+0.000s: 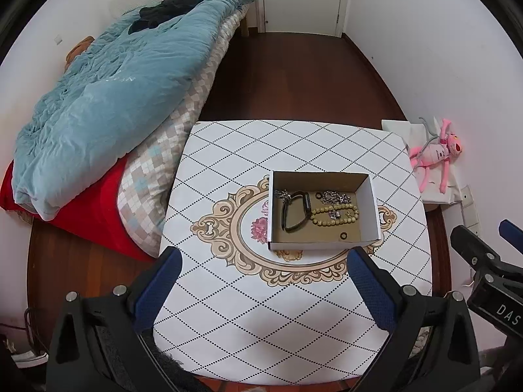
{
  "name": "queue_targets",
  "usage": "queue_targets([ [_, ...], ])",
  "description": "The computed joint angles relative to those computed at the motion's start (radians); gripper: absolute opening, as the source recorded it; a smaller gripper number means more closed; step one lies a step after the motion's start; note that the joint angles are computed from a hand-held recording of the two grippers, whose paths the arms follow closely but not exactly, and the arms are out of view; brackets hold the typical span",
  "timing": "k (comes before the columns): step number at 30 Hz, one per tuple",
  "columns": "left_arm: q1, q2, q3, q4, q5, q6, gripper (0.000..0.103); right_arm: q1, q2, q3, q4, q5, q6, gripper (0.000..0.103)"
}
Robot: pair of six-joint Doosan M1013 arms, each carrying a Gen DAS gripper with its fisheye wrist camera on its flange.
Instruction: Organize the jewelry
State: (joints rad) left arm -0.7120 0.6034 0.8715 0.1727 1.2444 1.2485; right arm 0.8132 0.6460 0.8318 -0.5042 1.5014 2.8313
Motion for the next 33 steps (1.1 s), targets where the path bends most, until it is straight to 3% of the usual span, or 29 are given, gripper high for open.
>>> queue_targets([
  [33, 0.003, -0.022, 0.026, 0.011, -0.022, -0.016, 0.103, 0.007, -0.002, -0.001, 0.001, 0.002, -0.003, 0.103],
])
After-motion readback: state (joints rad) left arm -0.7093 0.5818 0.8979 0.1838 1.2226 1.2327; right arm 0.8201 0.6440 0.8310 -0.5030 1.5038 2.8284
